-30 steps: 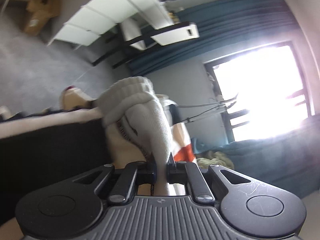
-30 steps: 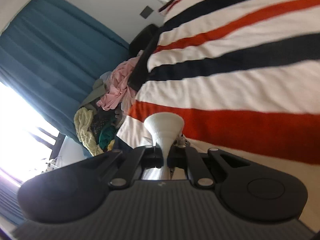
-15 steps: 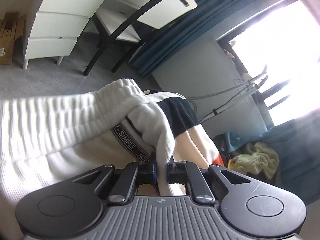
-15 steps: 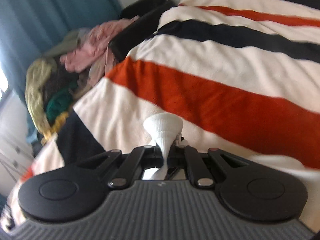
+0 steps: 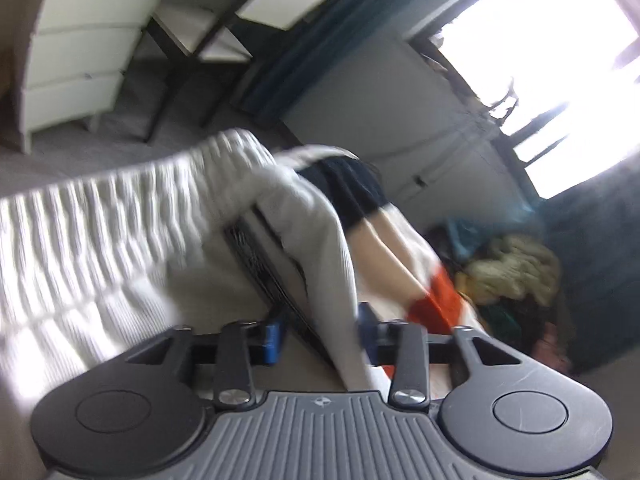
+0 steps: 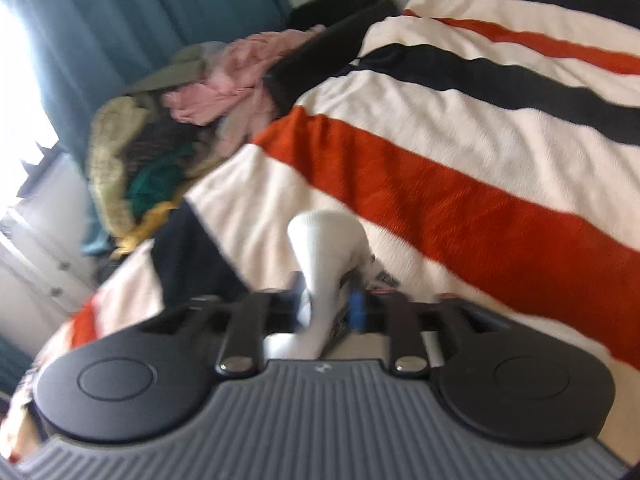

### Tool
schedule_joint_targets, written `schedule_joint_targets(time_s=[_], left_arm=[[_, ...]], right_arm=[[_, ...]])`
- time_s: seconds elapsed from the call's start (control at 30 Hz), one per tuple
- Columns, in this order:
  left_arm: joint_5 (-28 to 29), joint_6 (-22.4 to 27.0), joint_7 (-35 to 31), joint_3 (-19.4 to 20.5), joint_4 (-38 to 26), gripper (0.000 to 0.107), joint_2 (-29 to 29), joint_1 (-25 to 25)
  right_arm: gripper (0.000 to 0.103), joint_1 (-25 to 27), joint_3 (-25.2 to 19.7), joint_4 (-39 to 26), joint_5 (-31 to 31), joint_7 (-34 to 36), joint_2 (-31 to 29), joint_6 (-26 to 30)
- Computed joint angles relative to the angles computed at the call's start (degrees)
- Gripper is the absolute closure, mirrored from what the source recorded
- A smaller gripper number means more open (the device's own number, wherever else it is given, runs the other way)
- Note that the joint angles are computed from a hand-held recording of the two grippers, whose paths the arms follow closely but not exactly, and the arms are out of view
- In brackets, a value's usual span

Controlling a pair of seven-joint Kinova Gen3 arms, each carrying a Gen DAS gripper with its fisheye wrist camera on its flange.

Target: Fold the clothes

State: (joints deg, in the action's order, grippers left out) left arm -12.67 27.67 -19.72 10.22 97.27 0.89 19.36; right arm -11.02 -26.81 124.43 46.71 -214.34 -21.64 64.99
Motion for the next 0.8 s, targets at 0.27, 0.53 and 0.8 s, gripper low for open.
schedule_joint_targets(time_s=[0.27, 0.53, 0.8], left_arm=[[-5.2, 1.7, 14.1, 14.3, 11.8, 0.037, -15.4, -6.1], [13.4, 1.9, 17.7, 6.5, 18.6, 0.034, -20.5, -0.1], [12.0, -11.2, 22.9, 22.0, 25.0, 0.032, -20.8, -18.1]], right_arm=[[0.035, -0.2, -14.9, 0.9, -10.2, -8.2, -16.6, 7.3], [0.035, 0.5, -16.4, 0.5, -23.8, -8.6, -30.1, 5.5], [0.036, 4.4, -18.8, 11.7, -33.7, -13.8, -38.2, -11.3]])
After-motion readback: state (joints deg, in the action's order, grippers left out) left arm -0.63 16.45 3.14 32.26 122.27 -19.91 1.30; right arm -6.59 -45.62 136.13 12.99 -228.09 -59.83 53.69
